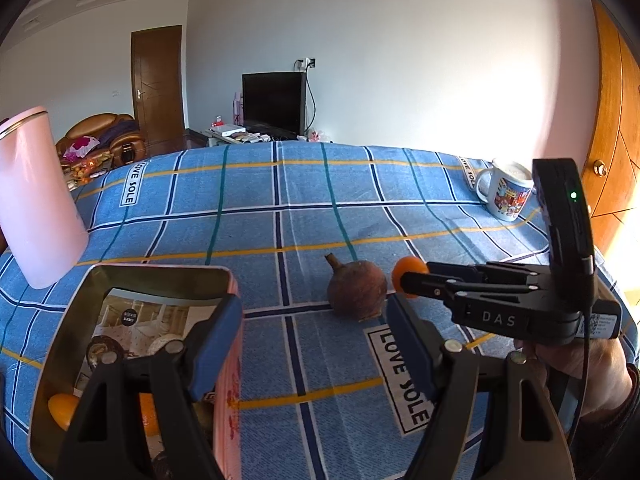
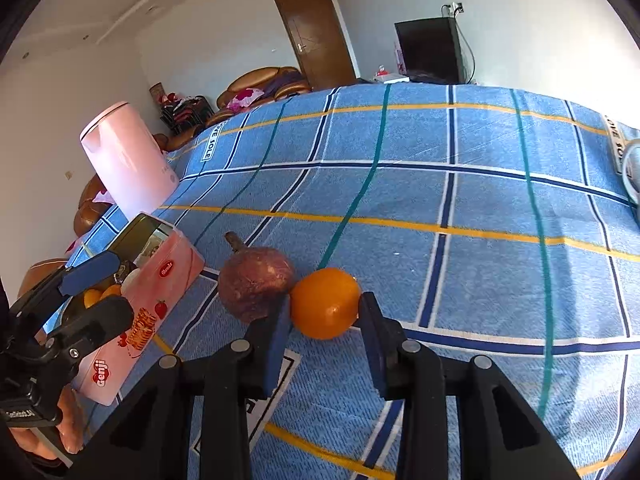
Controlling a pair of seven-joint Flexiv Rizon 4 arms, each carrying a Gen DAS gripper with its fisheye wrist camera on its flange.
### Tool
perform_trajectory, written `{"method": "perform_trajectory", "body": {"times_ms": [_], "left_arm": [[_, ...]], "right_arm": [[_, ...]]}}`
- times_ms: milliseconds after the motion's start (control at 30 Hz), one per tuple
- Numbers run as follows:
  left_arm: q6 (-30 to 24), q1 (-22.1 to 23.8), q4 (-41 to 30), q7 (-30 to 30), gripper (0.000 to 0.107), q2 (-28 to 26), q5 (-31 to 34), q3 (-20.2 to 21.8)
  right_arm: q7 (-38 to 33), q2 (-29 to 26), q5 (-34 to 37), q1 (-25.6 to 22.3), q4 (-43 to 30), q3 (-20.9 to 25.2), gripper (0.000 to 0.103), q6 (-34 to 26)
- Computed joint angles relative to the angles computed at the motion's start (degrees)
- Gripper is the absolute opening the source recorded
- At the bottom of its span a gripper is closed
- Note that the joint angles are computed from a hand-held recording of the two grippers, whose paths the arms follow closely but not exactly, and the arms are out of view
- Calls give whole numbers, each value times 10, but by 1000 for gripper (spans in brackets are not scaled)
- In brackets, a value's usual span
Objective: Organize fruits
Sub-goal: 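Grasp the orange with the right tool while the left tool grasps the dark pear-shaped fruit, then carry the orange and dark pear-shaped fruit over the tin tray with both tools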
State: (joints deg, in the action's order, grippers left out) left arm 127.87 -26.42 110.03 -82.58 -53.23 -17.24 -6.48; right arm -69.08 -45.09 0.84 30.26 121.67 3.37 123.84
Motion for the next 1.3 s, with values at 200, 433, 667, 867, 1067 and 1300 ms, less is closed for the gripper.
{"method": "perform_trajectory", "body": {"times_ms": [200,433,667,867,1067,1300], "left_arm": [[-64,-11,-45,9,77,-16,-12,-3],[-130,-44,-105,14,77,-39,-40,24],[-198,-77,-156,5,77,-58,-63,67],[-227,-82,-173,-14,75,-63,-52,79],[-232,-19,-168,-21,53,-62,3,11],[-175,2,-144,-41,53,-58,36,-9]], "right_arm": [[-41,4,130,93,16,-72,37,48],[-74,3,190,109,15,-79,37,69],[-98,2,214,112,14,-73,37,86],[-111,0,224,110,11,-66,37,94],[-120,0,237,114,11,-62,37,105],[-145,-2,261,127,10,-63,37,131]]}}
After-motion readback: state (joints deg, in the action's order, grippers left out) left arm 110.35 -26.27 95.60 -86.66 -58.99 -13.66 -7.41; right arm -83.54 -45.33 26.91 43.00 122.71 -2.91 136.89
